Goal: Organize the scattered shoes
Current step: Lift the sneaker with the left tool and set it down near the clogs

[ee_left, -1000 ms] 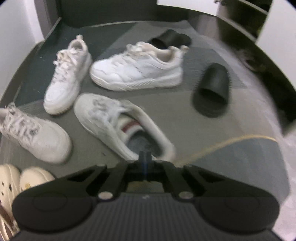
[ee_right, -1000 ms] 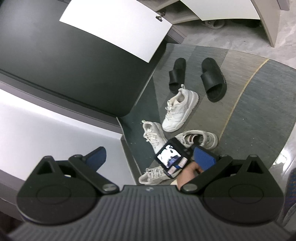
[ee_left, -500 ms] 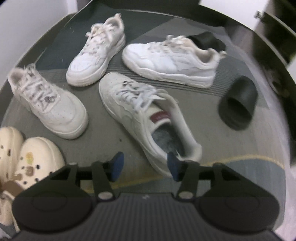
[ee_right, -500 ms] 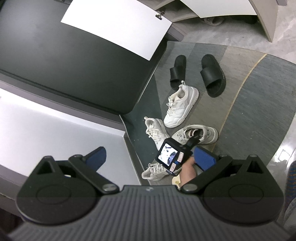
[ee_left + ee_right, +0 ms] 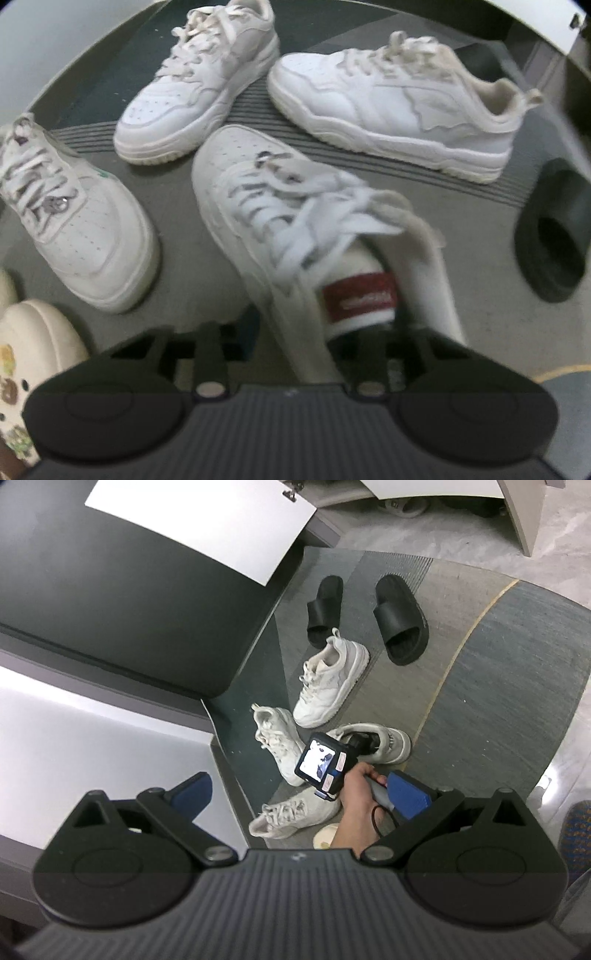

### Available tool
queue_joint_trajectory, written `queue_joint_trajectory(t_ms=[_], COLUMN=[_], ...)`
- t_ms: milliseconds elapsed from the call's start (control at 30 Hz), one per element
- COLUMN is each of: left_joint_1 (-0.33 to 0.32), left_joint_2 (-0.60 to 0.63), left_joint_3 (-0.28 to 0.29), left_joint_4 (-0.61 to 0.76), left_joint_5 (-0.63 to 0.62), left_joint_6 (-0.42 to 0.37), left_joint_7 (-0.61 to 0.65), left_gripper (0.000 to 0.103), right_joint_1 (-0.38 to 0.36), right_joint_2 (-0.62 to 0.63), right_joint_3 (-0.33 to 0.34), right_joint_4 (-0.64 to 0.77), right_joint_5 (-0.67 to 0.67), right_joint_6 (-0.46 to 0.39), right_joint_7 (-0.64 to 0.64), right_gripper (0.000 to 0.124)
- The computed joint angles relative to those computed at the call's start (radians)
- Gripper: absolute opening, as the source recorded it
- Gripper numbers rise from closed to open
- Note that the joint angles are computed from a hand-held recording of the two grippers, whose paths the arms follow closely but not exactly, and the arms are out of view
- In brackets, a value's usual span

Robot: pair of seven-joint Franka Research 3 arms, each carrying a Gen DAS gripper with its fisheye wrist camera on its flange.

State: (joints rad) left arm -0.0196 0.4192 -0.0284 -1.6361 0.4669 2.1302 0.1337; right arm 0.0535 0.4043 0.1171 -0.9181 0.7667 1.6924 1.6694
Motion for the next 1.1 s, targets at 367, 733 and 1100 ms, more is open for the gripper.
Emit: queue_joint_trajectory(t_ms=[367, 733, 1100], left_joint_1=[-0.026, -0.124, -0.159], left_joint_2=[-0.101, -0.136, -0.2], left_joint_3=[-0.03, -0.107, -0.113], left_joint_4=[-0.099, -0.14, -0.156], left_joint_5=[0.045, -0.056, -0.047], left_joint_6=[0.05, 0.046, -0.004], left_joint_7=[0.076, 0.04, 0.011], left_gripper=[0.018, 0.018, 0.048], right_joint_1=[-0.013, -0.035, -0.035], right_joint_2=[-0.041, -0.12, -0.123], right_joint_3=[-0.009, -0.031, -0.042], right_joint_4=[-0.053, -0.154, -0.154], right_joint_5=[0.029, 0.099, 0.086], right_joint_6=[0.054, 0.108, 0.137], right_joint_7=[-0.025, -0.08, -0.123], right_gripper=[0.103, 0.103, 0.103])
